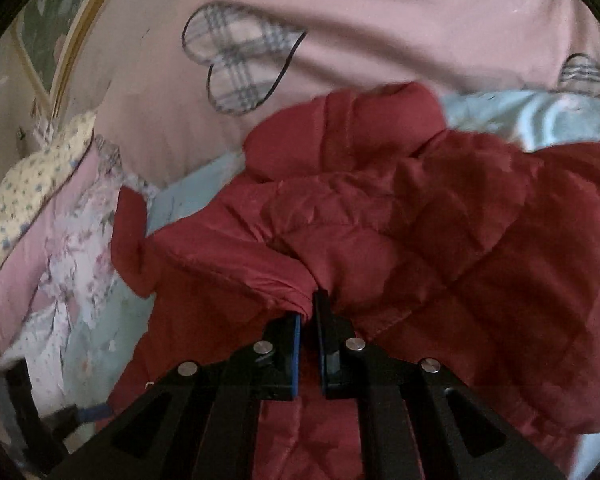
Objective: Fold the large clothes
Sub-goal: 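Fold the held sleeve across the coat body with the right gripper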
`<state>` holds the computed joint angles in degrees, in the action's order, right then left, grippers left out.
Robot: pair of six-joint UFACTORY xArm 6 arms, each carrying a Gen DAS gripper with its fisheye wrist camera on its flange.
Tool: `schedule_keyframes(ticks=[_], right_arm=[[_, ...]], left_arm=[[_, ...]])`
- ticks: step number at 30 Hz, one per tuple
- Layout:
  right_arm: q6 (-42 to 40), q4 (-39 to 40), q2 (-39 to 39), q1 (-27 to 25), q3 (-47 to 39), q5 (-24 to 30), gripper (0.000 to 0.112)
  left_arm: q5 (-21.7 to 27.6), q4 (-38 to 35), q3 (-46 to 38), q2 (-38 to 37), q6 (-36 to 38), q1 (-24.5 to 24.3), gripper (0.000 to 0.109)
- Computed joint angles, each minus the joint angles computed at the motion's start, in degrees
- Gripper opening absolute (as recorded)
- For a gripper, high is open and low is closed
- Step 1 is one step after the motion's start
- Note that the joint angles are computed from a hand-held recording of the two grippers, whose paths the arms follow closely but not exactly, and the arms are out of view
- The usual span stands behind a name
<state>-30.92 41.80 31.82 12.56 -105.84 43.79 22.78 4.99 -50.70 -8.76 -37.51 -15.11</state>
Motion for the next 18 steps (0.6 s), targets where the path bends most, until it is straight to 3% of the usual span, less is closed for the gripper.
schedule_keyframes(ticks=[8, 11, 15, 18], right_arm=[[-4.2, 2.1, 3.3, 2.8, -1.7, 3.4, 0.007], [-4.7, 1.2, 3.2, 3.9, -0.8, 2.3, 0.007], [-5.1, 0.6, 3.0, 4.4, -0.3, 1.3, 0.009], [-5.1, 0.4, 3.0, 4.5, 0.0, 1.0, 0.011]], left_arm=[[-2.7, -28.8, -7.2, 5.5, 24.1, 4.3, 0.103], [-0.2, -38.1, -14.3, 11.1, 32.0, 6.1, 0.103], [6.8, -50.6, -27.3, 21.5, 40.0, 9.0, 0.103], [11.0, -49.1, -35.4, 28.3, 36.0, 10.4, 0.103]])
